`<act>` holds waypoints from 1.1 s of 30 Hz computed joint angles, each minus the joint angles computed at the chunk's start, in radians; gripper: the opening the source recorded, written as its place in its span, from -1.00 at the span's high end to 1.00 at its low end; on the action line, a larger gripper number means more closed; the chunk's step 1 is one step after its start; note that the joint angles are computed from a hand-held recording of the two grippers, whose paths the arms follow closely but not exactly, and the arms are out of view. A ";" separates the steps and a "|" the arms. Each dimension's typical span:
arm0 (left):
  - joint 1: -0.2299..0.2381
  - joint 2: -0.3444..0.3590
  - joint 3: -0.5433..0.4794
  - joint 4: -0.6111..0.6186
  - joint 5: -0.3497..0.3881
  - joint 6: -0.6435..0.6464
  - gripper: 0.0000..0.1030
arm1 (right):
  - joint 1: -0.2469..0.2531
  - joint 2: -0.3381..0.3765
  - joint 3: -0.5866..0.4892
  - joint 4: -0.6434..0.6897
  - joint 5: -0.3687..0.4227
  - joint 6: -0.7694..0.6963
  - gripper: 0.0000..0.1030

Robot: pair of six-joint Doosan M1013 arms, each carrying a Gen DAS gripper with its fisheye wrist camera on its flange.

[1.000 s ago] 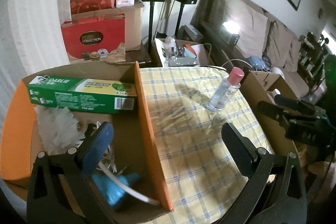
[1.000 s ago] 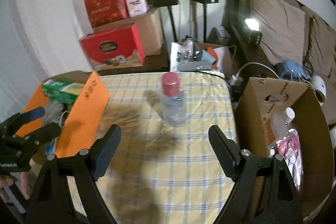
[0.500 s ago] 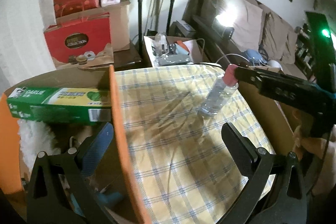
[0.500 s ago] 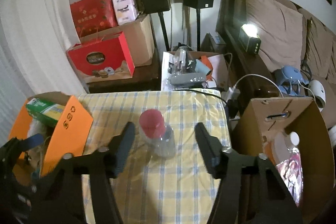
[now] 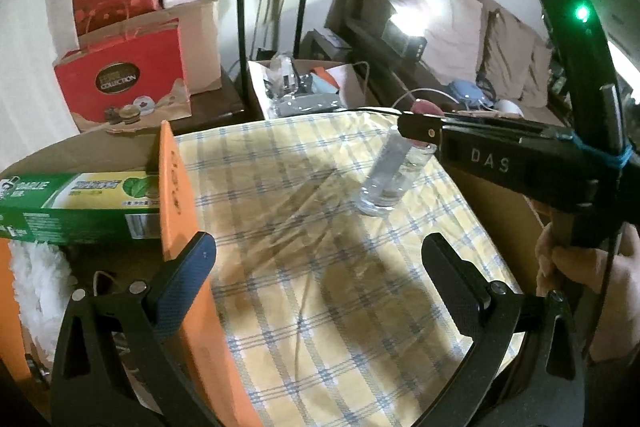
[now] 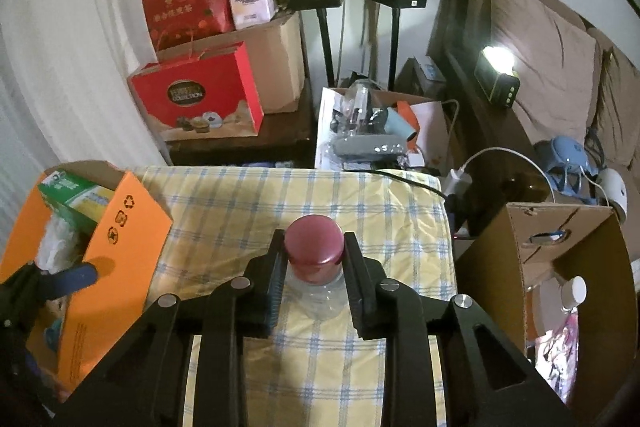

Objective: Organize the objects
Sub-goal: 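Grasp the pink-capped clear bottle with the right gripper and lift it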

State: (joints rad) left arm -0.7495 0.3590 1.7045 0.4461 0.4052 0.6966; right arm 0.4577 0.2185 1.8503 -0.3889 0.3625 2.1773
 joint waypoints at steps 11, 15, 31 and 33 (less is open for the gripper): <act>-0.005 -0.025 0.039 -0.090 -0.105 0.125 -1.00 | -0.008 -0.085 0.013 0.502 0.008 -0.494 0.49; -0.008 -0.049 0.060 -0.004 -0.134 0.052 -1.00 | -0.002 -0.114 0.011 0.696 0.040 -0.679 0.49; 0.039 -0.149 0.177 -0.076 -0.181 0.071 0.08 | 0.096 -0.117 -0.056 0.842 0.123 -0.844 0.48; 0.045 -0.161 0.192 -0.059 -0.181 0.051 0.10 | 0.115 -0.108 -0.069 0.812 0.125 -0.822 0.48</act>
